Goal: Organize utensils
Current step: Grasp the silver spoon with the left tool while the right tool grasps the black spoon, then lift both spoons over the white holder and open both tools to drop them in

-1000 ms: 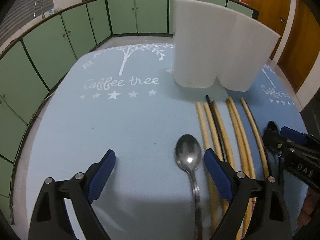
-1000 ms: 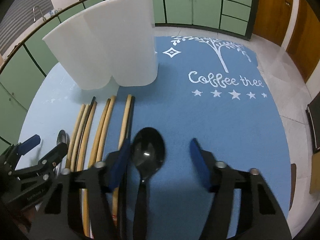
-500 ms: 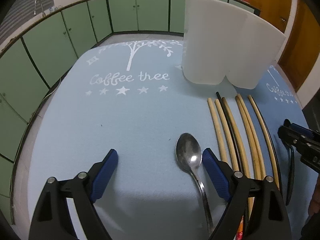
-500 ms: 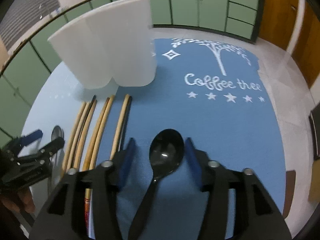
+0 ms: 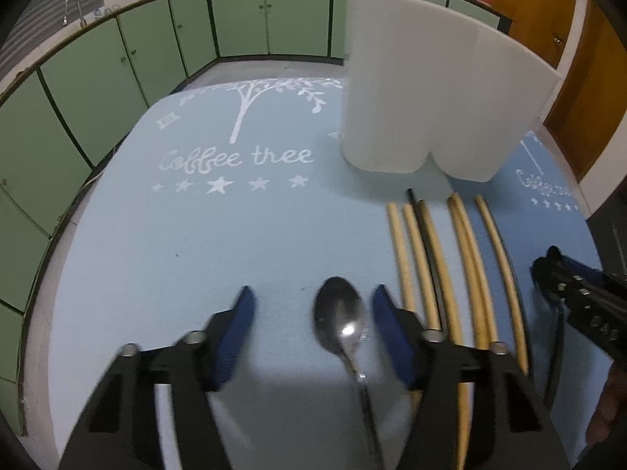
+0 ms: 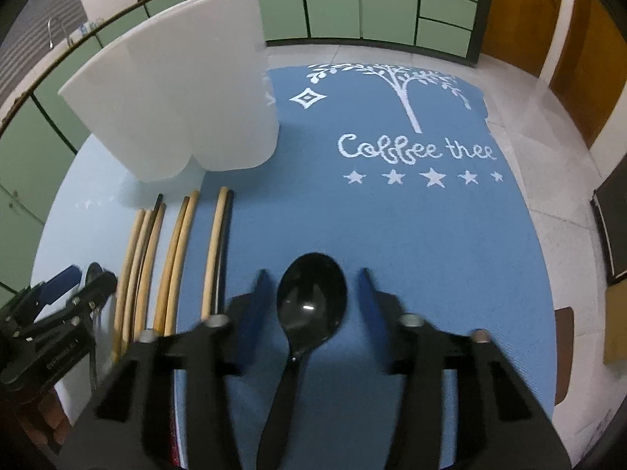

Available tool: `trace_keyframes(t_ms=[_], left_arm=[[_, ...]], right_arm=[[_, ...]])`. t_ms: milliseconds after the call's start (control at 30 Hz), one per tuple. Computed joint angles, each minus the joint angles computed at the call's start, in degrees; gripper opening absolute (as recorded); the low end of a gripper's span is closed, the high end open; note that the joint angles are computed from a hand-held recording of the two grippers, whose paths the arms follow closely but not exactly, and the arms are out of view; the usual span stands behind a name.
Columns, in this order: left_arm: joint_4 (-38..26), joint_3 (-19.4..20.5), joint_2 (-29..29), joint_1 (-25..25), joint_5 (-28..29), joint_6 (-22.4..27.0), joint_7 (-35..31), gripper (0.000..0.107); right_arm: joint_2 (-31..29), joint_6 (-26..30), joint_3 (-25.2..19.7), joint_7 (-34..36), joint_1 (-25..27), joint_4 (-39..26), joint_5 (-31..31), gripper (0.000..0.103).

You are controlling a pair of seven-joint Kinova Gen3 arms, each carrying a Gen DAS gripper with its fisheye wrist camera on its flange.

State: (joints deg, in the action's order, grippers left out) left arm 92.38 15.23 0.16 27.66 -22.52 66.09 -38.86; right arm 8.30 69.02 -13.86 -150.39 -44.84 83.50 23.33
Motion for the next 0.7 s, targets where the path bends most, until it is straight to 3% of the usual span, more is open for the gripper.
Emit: trace_keyframes(t_ms=[100, 233, 400, 600, 700], left_arm=[[0.15, 0.33, -0.55, 0.45, 0.36, -0.77, 0.11, 0.027], [2.4, 0.13, -3.12, -0.68, 2.49, -5.2, -1.8, 0.027], [8.06, 4.1, -9.26, -2.72, -2.94, -12.51, 3.3, 0.027], [11.08, 10.22, -13.25, -7.29, -8.88, -15.53, 9.79, 0.027], [11.17, 11.05, -14.93, -9.24, -9.52, -16.64, 9.88, 0.027]], right_arm=[[-1.17, -2.38, -0.08, 1.63, 0.95, 1.24, -1.43, 0.033], [-4.69, -7.49, -1.17, 1.03, 1.35, 4.87, 0.94, 0.033], [-8.22, -11.23, -3.54, -0.1, 2.04, 7.67, 5.8, 0.033], [-9.79, -13.61, -5.4, -1.34, 3.06, 8.86, 10.85, 0.033], [-10.38, -14.62, -6.41, -2.41, 3.71, 8.89, 13.12, 0.033]])
